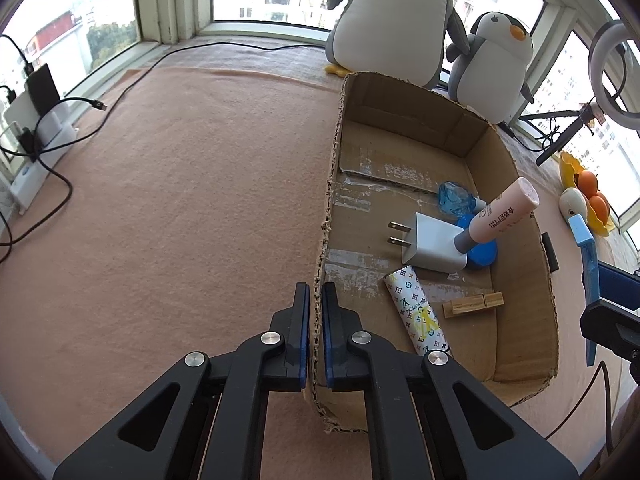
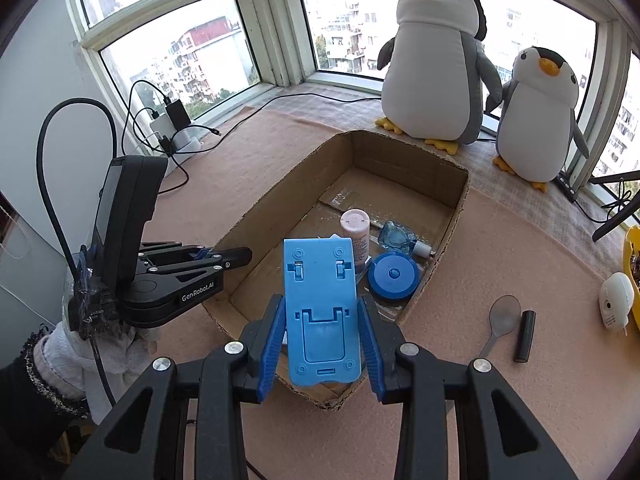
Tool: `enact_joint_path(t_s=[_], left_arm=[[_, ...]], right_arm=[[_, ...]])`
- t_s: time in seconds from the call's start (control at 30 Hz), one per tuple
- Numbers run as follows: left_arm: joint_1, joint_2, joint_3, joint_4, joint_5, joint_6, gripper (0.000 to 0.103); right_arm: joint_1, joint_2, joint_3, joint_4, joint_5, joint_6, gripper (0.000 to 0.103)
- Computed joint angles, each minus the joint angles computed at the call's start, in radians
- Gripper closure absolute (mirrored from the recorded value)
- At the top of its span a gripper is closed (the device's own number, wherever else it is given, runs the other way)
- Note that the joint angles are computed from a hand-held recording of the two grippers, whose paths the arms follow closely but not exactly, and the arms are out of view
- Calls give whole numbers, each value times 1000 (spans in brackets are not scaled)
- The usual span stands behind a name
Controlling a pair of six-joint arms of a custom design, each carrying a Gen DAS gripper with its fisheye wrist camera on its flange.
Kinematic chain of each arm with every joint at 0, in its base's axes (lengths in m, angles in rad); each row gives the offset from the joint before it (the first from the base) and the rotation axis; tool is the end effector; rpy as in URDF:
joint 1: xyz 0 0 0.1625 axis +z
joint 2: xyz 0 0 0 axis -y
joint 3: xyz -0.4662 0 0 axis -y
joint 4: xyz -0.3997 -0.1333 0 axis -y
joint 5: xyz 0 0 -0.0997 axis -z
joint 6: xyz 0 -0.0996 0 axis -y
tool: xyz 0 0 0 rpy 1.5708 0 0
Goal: Organize rigid objects
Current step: 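Carry the blue phone stand with the right tool into the box and release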
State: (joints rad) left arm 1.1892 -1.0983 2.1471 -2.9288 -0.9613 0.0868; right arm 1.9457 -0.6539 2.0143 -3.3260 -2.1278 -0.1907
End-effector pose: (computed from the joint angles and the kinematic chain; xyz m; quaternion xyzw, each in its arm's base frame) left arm -0.0212 -0.5639 0.1837 0.1738 0.9275 -0.1888 0.2717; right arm 0.2867 -0.5084 0.0155 0.2113 -0.9204 0.2126 0.2511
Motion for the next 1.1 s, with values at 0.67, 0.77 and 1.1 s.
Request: enact_joint_path(t_s=[0.67, 0.77, 1.1], left_arm=[[0, 2, -4, 2, 4, -1, 98], [0, 3, -4, 1, 5, -1, 98], [-5, 4, -1, -1, 16, 0, 98]], right_arm=[[-7, 37, -49, 43, 23, -39, 57], [-6, 34, -43, 36, 20, -38, 56], [-13, 0, -2, -1, 16, -32, 56]])
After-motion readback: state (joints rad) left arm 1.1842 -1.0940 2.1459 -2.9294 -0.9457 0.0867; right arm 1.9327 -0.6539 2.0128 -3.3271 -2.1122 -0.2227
